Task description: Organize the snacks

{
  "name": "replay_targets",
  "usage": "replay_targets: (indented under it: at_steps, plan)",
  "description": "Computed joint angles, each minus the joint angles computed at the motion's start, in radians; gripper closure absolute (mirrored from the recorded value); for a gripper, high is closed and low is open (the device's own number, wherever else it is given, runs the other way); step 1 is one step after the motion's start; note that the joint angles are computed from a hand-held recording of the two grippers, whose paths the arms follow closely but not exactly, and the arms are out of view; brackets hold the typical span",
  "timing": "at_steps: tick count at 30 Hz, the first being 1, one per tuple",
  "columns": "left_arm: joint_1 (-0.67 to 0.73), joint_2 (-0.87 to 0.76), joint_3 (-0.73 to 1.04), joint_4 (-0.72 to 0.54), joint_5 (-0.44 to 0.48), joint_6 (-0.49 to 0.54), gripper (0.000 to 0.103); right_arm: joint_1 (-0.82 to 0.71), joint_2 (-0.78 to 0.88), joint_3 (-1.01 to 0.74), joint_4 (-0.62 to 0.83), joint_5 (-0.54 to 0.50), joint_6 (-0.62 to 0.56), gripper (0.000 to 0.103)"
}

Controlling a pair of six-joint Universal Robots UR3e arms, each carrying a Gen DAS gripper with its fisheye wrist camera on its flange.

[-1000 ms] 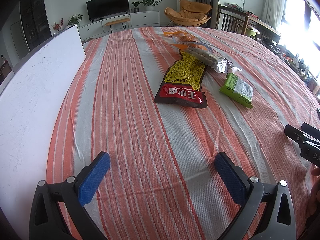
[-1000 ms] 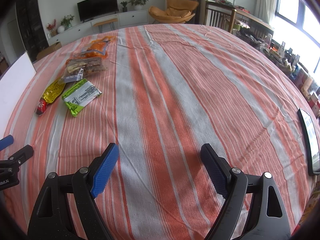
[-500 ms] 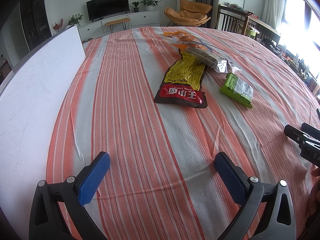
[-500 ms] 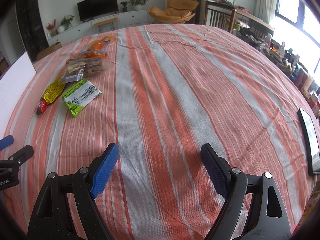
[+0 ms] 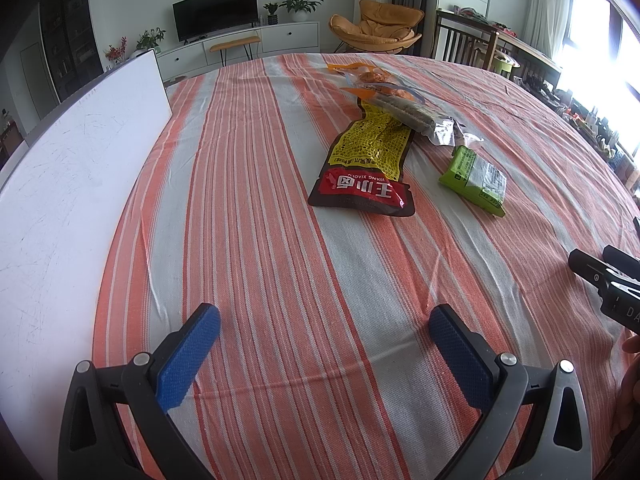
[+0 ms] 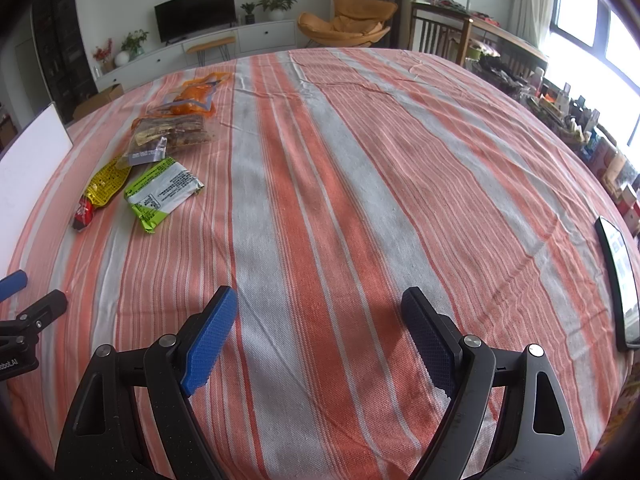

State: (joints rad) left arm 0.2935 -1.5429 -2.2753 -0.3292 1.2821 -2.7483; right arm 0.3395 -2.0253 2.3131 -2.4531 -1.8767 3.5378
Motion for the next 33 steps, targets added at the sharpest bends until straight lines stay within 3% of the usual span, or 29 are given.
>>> replay_targets:
  at_steps: [7, 13, 16, 18, 19, 20, 21, 24, 27, 31, 32, 33]
  plan:
    - [-0.016, -0.035, 0.206, -0.224, -0.054, 0.053, 0.001, 0.001, 0.002, 0.000, -0.001, -0.001, 0.001, 0.017]
    - [-0.153, -0.296, 0.549, -0.265, 0.049, 0.024, 0.001, 0.000, 0.000, 0.000, 0.000, 0.000, 0.000, 0.017]
    - [-0.193, -0.454, 0.765, -0.389, 0.086, -0.006, 0.014, 0.000, 0.000, 0.000, 0.000, 0.000, 0.001, 0.017]
    - [-0.198, -0.499, 0.822, -0.425, 0.084, -0.020, 0.030, 0.001, 0.001, 0.000, -0.001, 0.000, 0.001, 0.017]
    - [-0.191, -0.499, 0.807, -0.396, 0.064, -0.025, 0.038, 0.000, -0.001, 0.000, 0.000, 0.001, 0.000, 0.017]
    - [-0.182, -0.483, 0.773, -0.353, 0.042, -0.025, 0.053, 0.000, -0.001, 0.000, 0.000, 0.001, 0.000, 0.017]
    - [-0.181, -0.469, 0.748, -0.331, 0.040, -0.036, 0.058, -0.001, -0.002, 0.001, 0.000, 0.001, 0.000, 0.017]
    - [-0.165, -0.380, 0.639, -0.310, 0.056, -0.110, 0.061, -0.001, -0.002, 0.001, 0.000, 0.001, 0.000, 0.017]
    - [-0.084, -0.173, 0.388, -0.306, 0.006, -0.130, 0.062, -0.001, -0.003, 0.001, 0.000, 0.001, -0.001, 0.017]
    - [0.078, 0.147, 0.118, -0.441, -0.099, -0.028, 0.065, -0.001, -0.002, 0.002, -0.001, 0.001, 0.000, 0.017]
    - [0.125, 0.216, 0.077, -0.500, -0.143, 0.025, 0.062, -0.001, -0.002, 0.002, -0.001, 0.001, 0.000, 0.017]
    - [0.152, 0.246, 0.067, -0.550, -0.185, 0.065, 0.050, -0.001, -0.002, 0.002, -0.001, 0.001, 0.000, 0.017]
